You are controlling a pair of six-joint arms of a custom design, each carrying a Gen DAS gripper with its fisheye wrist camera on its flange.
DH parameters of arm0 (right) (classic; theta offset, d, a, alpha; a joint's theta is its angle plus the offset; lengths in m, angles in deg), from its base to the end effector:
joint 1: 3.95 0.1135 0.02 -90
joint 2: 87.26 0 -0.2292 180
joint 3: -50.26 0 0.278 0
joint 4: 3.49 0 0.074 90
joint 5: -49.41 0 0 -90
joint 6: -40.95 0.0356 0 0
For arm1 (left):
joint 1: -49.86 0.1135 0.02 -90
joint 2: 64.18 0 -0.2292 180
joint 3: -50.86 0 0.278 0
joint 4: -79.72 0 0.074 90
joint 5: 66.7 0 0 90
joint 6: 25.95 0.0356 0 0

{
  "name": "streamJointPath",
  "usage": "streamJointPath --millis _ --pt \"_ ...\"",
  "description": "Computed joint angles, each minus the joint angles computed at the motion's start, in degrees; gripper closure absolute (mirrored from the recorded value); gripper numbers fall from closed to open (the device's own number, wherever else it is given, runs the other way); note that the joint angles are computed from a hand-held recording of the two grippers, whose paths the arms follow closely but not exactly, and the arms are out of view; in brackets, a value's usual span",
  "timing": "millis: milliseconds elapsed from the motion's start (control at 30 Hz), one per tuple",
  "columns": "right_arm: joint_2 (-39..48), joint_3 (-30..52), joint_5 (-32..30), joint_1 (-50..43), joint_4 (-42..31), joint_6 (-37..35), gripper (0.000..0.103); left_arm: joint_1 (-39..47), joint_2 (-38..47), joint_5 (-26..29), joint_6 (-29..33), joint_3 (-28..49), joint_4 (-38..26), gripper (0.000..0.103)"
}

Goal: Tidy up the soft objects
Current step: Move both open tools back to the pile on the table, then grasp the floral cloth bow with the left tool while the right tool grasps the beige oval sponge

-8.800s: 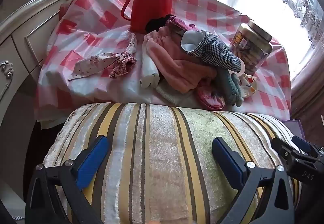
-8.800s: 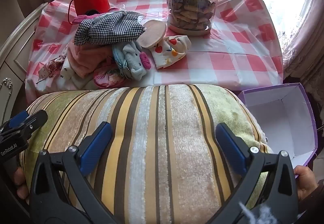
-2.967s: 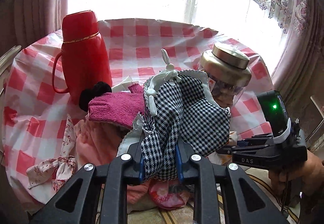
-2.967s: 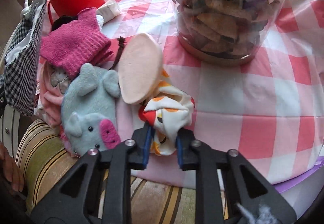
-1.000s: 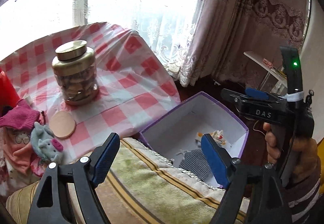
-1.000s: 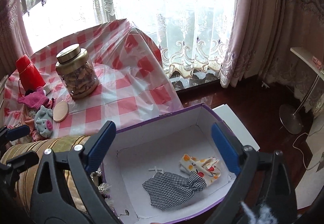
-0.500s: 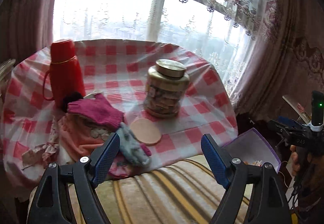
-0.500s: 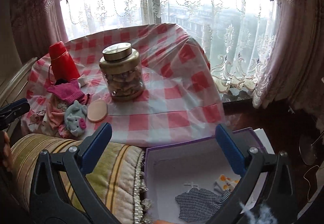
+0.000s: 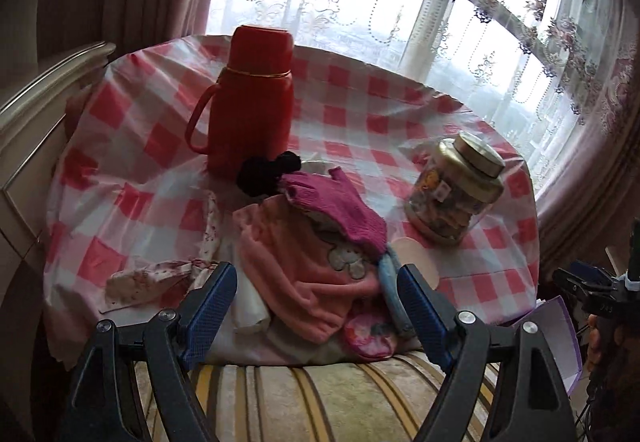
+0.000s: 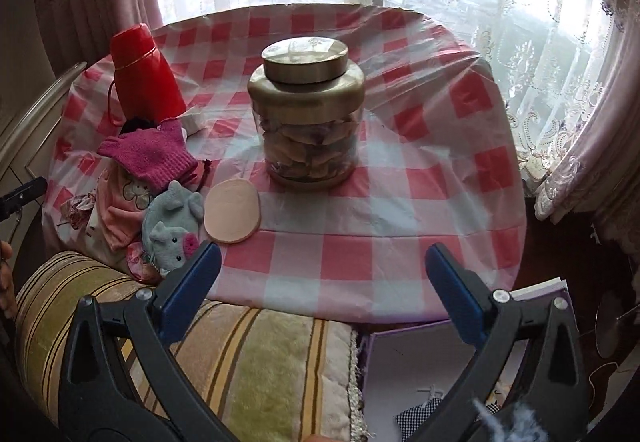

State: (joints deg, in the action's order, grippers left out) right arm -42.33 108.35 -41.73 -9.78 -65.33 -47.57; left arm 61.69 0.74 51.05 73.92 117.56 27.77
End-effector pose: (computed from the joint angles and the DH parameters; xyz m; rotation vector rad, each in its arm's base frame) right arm 0.1998 -0.0197 0.2564 0.1452 2.4159 -0.0106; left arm 0.2660 0.0388 0.2487 0.1697 2.3482 -0.4090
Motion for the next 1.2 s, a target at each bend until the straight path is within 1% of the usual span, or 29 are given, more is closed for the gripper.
streamJointPath --millis 100,267,400,533,667,867,967,1033,1100,1200 --pt "7.1 1.6 1.2 3.2 3.0 0.5 0.000 2.0 5.6 -1.0 0.2 2.9 0.2 0.020" --pt "17.8 4.9 0.9 6.4 6.5 1.0 0.000 5.1 16.1 -3.2 0.0 9.0 -0.5 0.020" --pt "24.1 7.1 1.8 8.6 8.9 0.5 0.000 5.4 24.0 -6.0 1.1 14.5 -1.9 0.020" --pt "29.8 9.5 2.4 10.0 10.5 -0.2 0.000 4.3 29.6 -9.8 1.8 17.7 -0.8 0.020" --pt "34.7 11.6 2.3 10.8 11.7 -0.5 0.000 4.0 35.2 -12.1 2.0 19.9 0.3 0.020" --pt "42.2 15.2 1.9 12.4 12.8 -1.8 0.000 4.3 41.3 -11.9 2.5 22.9 -0.3 0.038" --pt "45.7 17.4 2.5 13.4 13.1 -2.5 0.000 4.0 43.3 -11.0 3.6 23.7 -0.9 0.050" --pt "47.9 18.8 2.7 13.8 13.0 -2.7 0.000 3.8 43.2 -11.0 3.9 23.1 -0.2 0.053" --pt "50.0 20.1 2.6 14.1 12.7 -3.1 0.000 3.8 43.0 -10.4 4.2 22.8 -0.1 0.061" --pt "51.8 21.0 2.5 14.8 12.7 -3.8 0.000 3.6 42.3 -10.4 4.4 21.7 0.7 0.064"
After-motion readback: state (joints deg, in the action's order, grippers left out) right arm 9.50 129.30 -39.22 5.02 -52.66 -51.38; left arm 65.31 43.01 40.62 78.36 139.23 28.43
